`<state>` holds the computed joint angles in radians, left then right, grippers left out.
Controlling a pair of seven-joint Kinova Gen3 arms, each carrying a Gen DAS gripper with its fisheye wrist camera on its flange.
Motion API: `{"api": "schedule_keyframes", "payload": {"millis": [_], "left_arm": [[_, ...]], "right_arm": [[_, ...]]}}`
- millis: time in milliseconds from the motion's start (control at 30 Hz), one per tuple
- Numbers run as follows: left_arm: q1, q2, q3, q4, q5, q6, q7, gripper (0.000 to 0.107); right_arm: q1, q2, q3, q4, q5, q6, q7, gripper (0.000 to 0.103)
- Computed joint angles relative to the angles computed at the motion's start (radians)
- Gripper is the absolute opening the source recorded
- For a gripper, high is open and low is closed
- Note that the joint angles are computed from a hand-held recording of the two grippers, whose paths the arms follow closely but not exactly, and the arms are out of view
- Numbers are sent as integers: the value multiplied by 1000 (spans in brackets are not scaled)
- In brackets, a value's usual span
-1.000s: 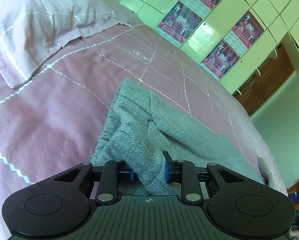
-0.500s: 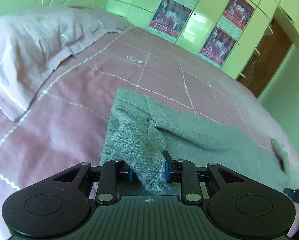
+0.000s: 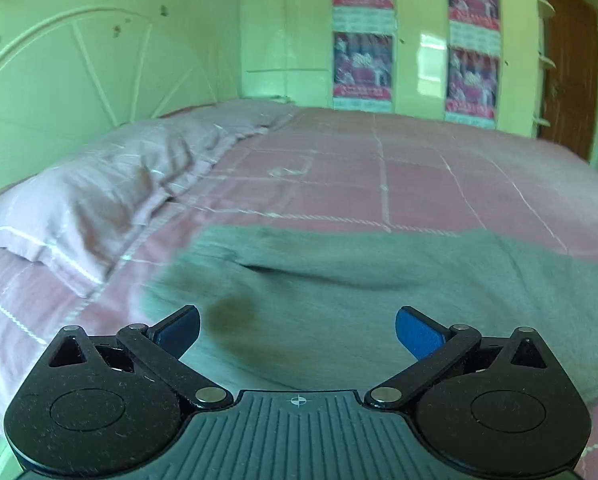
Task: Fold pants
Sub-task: 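Open both grippers and release the folded legs onto the pants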
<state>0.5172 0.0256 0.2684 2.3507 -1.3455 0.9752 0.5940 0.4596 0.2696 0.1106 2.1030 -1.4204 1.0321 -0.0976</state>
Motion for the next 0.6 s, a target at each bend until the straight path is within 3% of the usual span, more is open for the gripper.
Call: {"api": "schedule_keyframes", "payload": {"millis": [67, 167, 300, 367, 600], "left_arm": [[5, 51, 11, -60, 32, -32, -19, 103], [83, 121, 0, -134, 22, -23, 5, 103], [134, 240, 10, -279, 109, 27, -52, 103], [190, 293, -22, -361, 168, 89, -75, 103], [239, 391, -70, -532, 305, 156, -261, 103]], "right_arm": [[8, 38, 6, -48, -38, -9, -48, 19], [7, 87, -2, -135, -34, -50, -154, 20], [15, 143, -37, -201, -23, -95, -220, 20], [22, 164, -61, -207, -25, -102, -222, 20], [26, 227, -108, -261, -30, -138, -265, 17]]}}
